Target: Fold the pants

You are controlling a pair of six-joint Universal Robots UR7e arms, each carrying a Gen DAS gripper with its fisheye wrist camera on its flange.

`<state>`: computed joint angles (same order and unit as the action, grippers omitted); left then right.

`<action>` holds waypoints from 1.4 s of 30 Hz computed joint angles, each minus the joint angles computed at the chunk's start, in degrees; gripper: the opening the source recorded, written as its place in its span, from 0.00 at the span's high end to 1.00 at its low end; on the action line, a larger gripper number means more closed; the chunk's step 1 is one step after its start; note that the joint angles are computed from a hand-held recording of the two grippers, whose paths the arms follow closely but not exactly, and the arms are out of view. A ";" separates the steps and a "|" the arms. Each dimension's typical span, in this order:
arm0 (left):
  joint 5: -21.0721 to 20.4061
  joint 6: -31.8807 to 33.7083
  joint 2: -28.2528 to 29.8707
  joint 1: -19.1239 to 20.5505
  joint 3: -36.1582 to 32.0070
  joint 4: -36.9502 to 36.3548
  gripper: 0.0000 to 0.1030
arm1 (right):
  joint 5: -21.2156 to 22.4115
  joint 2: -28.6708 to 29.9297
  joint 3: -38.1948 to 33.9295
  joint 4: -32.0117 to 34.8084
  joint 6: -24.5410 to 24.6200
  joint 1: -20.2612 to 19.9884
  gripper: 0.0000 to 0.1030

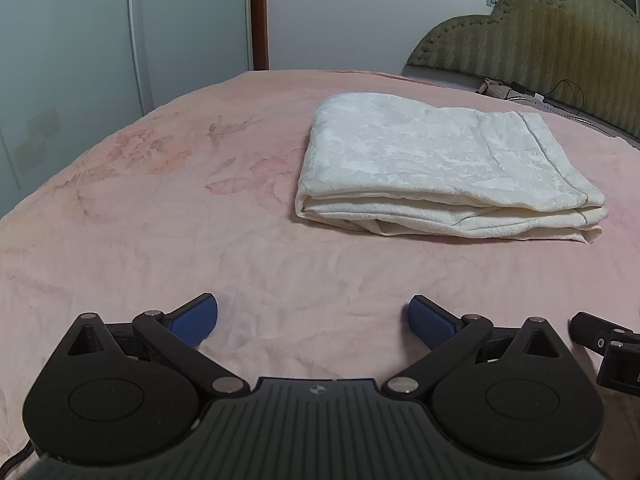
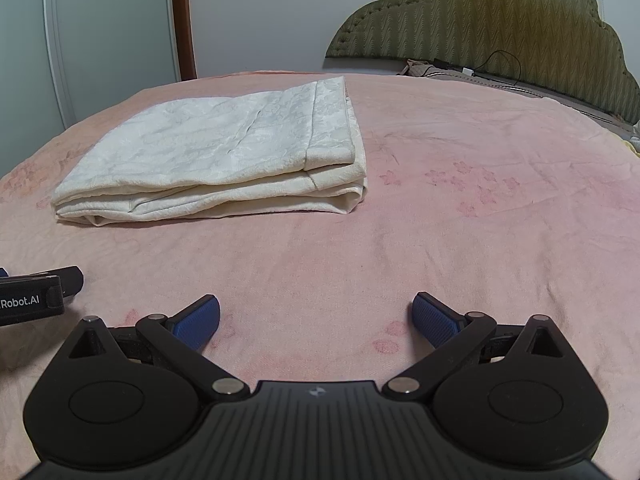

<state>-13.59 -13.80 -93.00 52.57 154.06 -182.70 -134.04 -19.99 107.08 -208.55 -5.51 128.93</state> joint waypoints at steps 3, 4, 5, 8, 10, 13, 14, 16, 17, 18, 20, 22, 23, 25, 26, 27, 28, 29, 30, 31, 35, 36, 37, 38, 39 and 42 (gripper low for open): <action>-0.06 -0.29 -0.18 -0.04 0.07 0.35 0.00 | 0.97 -0.46 0.26 0.13 -0.54 -0.30 0.00; -0.03 -0.45 -0.29 -0.08 0.07 0.63 0.00 | 1.57 -0.64 0.39 -0.10 -0.63 -0.54 0.00; 0.00 -0.50 -0.30 -0.10 0.08 0.67 0.00 | 1.86 -0.79 0.50 -0.43 -0.59 -0.77 0.00; 0.01 -0.56 -0.34 -0.10 0.06 0.79 0.00 | 1.79 -0.76 0.45 -0.18 -1.69 -1.06 0.00; 0.11 -0.68 -0.38 -0.12 0.08 1.03 0.00 | 0.83 -0.21 -0.13 0.20 -2.89 -0.55 0.00; 0.09 -0.83 -0.58 -0.14 0.13 1.28 0.00 | 1.33 -0.38 0.29 -0.13 -2.69 -0.66 0.00; 0.13 -0.94 -0.58 -0.18 0.15 1.39 0.00 | 1.46 -0.43 0.36 -0.17 -2.61 -0.70 0.00; 0.11 -0.94 -0.65 -0.17 0.11 1.49 0.00 | 1.47 -0.48 0.37 -0.16 -2.69 -0.74 0.00; 0.12 -0.96 -0.70 -0.18 0.17 1.49 0.00 | 1.58 -0.53 0.43 -0.20 -2.64 -0.80 0.00; 0.12 -1.00 -0.70 -0.19 0.18 1.54 0.00 | 1.58 -0.49 0.40 -0.21 -2.61 -0.78 0.00; 0.09 -0.91 -0.66 -0.17 0.14 1.44 0.00 | 1.63 -0.48 0.36 -0.18 -2.55 -0.78 0.00; 0.07 -1.02 -0.80 -0.22 0.17 1.73 0.00 | 1.63 -0.50 0.35 -0.15 -2.51 -0.77 0.00; 0.04 -1.09 -0.91 -0.26 0.23 1.86 0.00 | 1.65 -0.53 0.40 -0.19 -2.56 -0.81 0.00; -0.06 -1.07 -1.16 -0.28 0.28 2.05 0.00 | 1.66 -0.50 0.35 -0.18 -2.53 -0.79 0.00; -0.09 -1.06 -1.19 -0.28 0.27 2.08 0.00 | 1.67 -0.51 0.38 -0.21 -2.58 -0.82 0.00; -0.09 -1.06 -1.19 -0.28 0.27 2.08 0.00 | 1.64 -0.47 0.31 -0.16 -2.53 -0.78 0.00; -0.09 -1.06 -1.19 -0.28 0.27 2.08 0.00 | 1.66 -0.51 0.37 -0.20 -2.57 -0.81 0.00; -0.10 -1.03 -1.22 -0.28 0.29 2.06 0.00 | 1.70 -0.53 0.41 -0.23 -2.57 -0.83 0.00; -0.10 -1.03 -1.22 -0.28 0.29 2.06 0.00 | 1.70 -0.53 0.41 -0.23 -2.57 -0.83 0.00; -0.10 -1.03 -1.22 -0.28 0.29 2.06 0.00 | 1.66 -0.47 0.31 -0.15 -2.52 -0.78 0.00; -0.10 -1.03 -1.18 -0.27 0.29 2.01 0.00 | 1.79 -0.50 0.34 -0.30 -2.70 -0.95 0.00; -0.10 -1.03 -1.18 -0.27 0.29 2.01 0.00 | 1.79 -0.50 0.34 -0.30 -2.70 -0.95 0.00; -0.10 -1.03 -1.18 -0.27 0.29 2.01 0.00 | 1.80 -0.46 0.28 -0.26 -2.65 -0.93 0.00; -0.10 -1.03 -1.18 -0.27 0.29 2.01 0.00 | 1.79 -0.51 0.34 -0.29 -2.68 -0.94 0.00; -0.09 -1.04 -1.15 -0.28 0.30 2.00 0.00 | 1.79 -0.51 0.34 -0.29 -2.68 -0.94 0.00; -0.09 -1.04 -1.15 -0.28 0.30 2.00 0.00 | 1.78 -0.48 0.29 -0.24 -2.64 -0.91 0.00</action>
<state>-13.68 -14.84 -94.15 52.29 154.36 -180.70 -132.26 -20.47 107.37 -208.79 -8.15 128.02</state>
